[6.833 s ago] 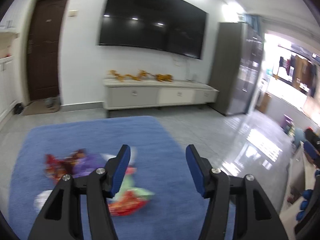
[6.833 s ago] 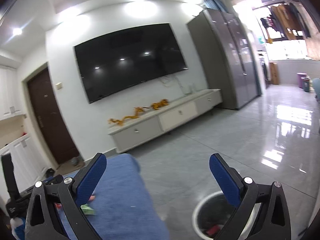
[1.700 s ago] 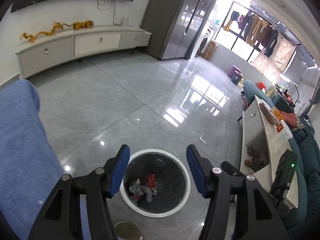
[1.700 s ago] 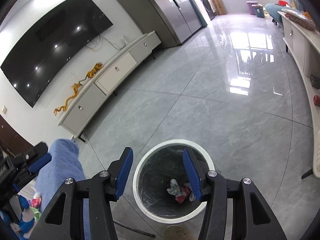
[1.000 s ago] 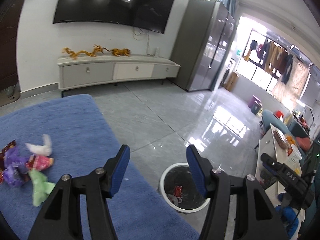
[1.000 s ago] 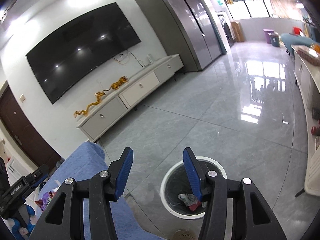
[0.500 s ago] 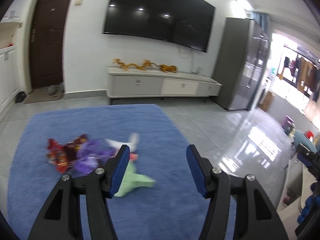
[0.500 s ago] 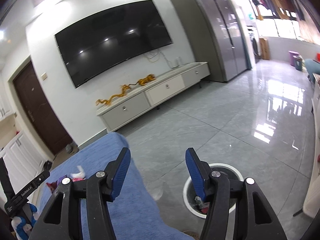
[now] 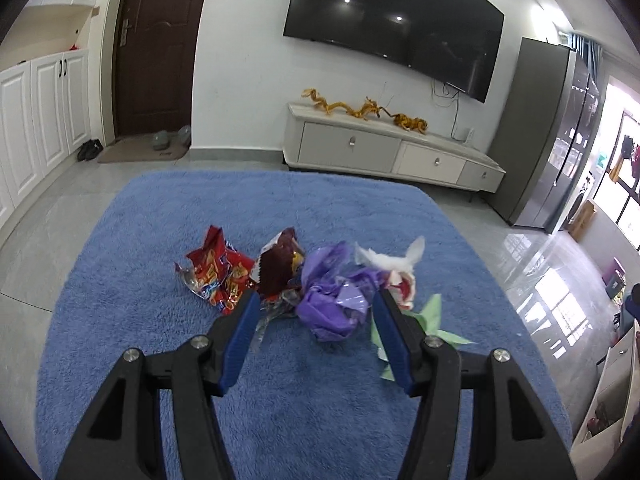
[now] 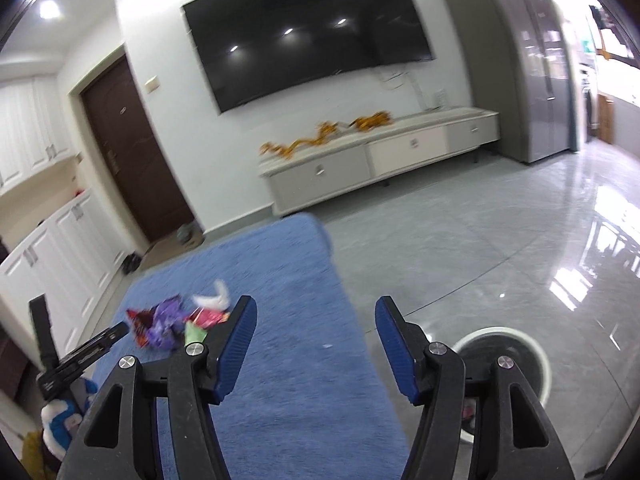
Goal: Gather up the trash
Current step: 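Move both tools back over the remaining trash on the rug, then grasp the purple plastic with the left tool while the right grasps green paper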
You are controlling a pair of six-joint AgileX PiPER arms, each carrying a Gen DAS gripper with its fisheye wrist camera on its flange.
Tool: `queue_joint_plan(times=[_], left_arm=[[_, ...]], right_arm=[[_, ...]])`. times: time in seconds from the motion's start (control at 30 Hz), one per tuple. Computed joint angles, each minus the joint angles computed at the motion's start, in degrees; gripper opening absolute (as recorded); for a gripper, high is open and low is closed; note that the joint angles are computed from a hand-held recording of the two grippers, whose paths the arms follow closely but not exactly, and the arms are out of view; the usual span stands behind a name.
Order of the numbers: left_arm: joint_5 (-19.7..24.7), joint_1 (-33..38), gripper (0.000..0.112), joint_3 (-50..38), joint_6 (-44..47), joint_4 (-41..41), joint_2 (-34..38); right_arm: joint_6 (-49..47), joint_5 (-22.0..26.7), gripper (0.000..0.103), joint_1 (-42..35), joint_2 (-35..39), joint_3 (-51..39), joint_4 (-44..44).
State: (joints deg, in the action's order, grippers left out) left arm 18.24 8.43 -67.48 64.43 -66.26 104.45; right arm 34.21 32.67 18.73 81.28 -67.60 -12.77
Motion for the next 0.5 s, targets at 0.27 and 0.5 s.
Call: queue_joint_plan(times=[0.27, 0.5], left_arm=[[0.0, -1.1, 0.057, -6.1, 2.2, -1.6, 7.2], [-0.9, -2.8, 0.057, -9.5, -0.3, 2.3, 11.5]], right_arm=[[-16.7, -0.6, 0.061, 2.1, 15.3, -10.0, 14.9], [-36.0, 1.8, 0.062, 2.7, 27.6, -19.3, 31.6]])
